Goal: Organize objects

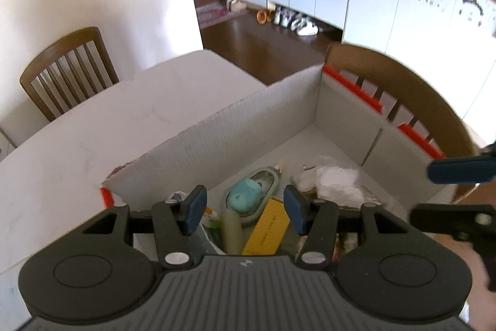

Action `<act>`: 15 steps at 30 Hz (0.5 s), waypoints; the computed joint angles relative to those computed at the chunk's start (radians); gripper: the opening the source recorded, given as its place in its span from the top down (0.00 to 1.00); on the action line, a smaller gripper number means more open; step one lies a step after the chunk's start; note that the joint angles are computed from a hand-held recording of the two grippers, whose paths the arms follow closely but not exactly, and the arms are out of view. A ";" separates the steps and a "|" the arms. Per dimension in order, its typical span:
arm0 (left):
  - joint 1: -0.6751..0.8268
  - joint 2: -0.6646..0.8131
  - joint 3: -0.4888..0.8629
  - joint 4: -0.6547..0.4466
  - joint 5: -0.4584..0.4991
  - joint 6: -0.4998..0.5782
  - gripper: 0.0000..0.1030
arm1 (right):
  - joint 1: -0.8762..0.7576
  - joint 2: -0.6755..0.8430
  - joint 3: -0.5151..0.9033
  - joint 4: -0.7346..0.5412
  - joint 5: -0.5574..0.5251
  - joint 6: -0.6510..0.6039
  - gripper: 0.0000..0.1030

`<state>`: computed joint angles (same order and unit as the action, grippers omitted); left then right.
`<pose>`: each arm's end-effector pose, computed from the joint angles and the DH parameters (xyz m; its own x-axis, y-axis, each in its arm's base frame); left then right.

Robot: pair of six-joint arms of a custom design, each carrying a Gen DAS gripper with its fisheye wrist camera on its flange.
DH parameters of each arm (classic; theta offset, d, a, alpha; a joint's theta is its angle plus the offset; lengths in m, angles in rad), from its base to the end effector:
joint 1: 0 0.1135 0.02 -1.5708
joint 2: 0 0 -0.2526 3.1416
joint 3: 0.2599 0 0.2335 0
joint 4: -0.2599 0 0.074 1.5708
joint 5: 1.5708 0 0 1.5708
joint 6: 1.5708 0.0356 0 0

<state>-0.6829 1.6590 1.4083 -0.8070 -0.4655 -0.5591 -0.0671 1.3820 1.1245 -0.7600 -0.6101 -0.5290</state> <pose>0.2643 -0.1944 0.2751 -0.7814 0.0246 -0.6236 -0.0253 0.9971 0.0711 0.2611 0.0029 0.2744 -0.6090 -0.3736 -0.6997 -0.6403 0.7522 0.1556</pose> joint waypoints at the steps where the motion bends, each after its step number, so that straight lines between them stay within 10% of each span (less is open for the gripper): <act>1: -0.006 -0.016 -0.005 -0.002 -0.004 -0.007 0.48 | 0.003 -0.011 -0.006 0.003 -0.002 0.004 0.64; 15: -0.136 -0.268 -0.147 -0.048 -0.091 -0.130 0.38 | 0.043 -0.214 -0.134 0.068 0.060 0.156 0.50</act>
<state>-0.8193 1.3909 1.2612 -0.8555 -0.5567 -0.6892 -0.0239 1.1676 0.9908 -0.6923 -0.5505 -0.3726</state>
